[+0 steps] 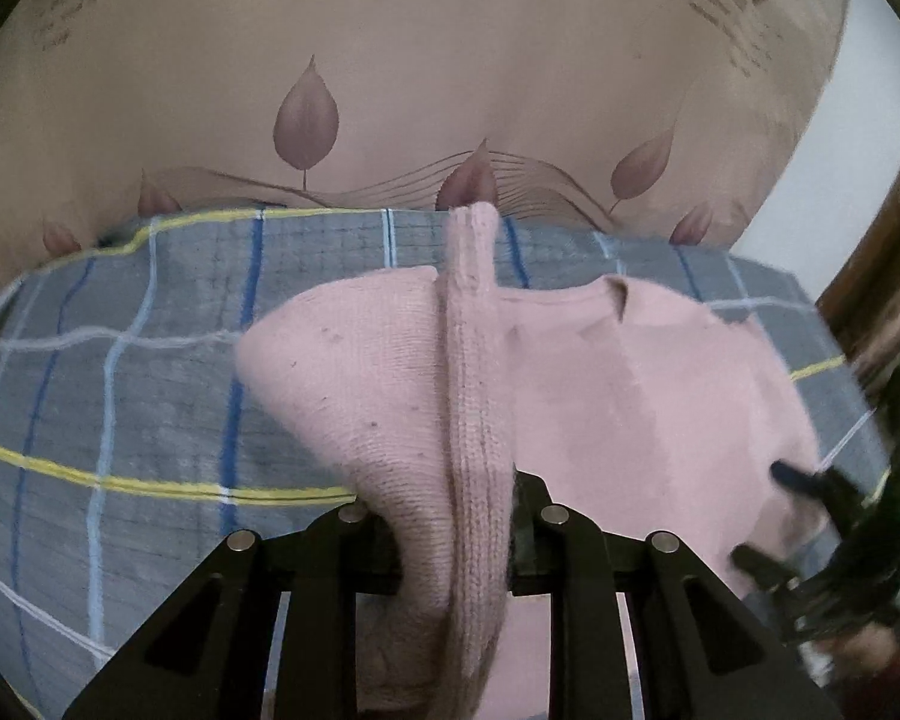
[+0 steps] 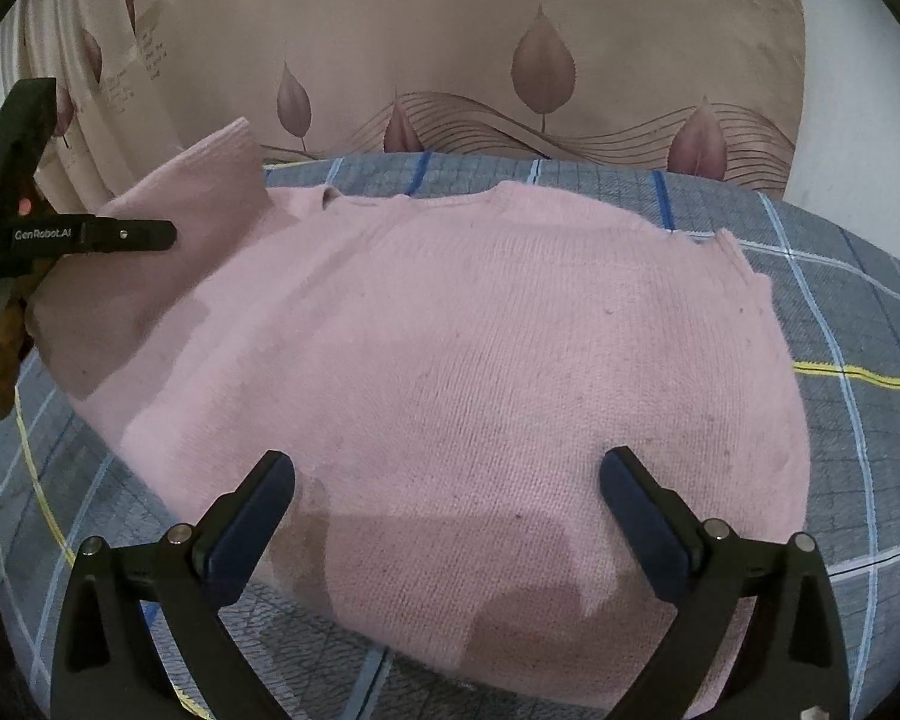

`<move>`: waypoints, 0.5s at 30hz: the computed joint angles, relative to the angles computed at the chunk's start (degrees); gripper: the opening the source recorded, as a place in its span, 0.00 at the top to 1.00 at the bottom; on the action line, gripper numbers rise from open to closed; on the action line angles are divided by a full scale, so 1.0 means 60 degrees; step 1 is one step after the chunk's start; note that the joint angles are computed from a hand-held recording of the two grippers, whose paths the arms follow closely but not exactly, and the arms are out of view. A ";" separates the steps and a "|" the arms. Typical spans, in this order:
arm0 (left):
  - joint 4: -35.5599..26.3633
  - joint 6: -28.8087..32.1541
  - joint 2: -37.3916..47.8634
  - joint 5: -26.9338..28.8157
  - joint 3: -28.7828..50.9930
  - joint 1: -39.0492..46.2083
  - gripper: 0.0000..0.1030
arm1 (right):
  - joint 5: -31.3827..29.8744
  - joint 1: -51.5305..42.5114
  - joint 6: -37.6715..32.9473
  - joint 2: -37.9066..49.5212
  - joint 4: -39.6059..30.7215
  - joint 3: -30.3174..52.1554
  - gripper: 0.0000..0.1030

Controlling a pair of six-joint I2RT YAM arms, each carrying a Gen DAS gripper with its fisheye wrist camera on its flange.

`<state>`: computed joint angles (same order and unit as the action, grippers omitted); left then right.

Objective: Fold small clothes

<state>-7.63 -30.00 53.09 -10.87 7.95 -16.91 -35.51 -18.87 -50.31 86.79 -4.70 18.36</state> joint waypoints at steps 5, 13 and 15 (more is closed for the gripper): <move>0.0241 -0.0616 -0.0162 0.0922 -0.0110 0.0556 0.78 | -0.0636 -0.0436 -0.0507 -0.0087 -0.1343 0.0410 0.02; 0.0549 -0.1714 -0.0636 0.1702 -0.0351 0.0904 0.78 | -0.2156 -0.0958 -0.1852 0.1409 -0.4824 0.1908 0.02; 0.0683 -0.2163 -0.0802 0.1630 -0.0402 0.0698 0.78 | -0.2425 -0.0982 -0.2074 0.1934 -0.5498 0.2294 0.02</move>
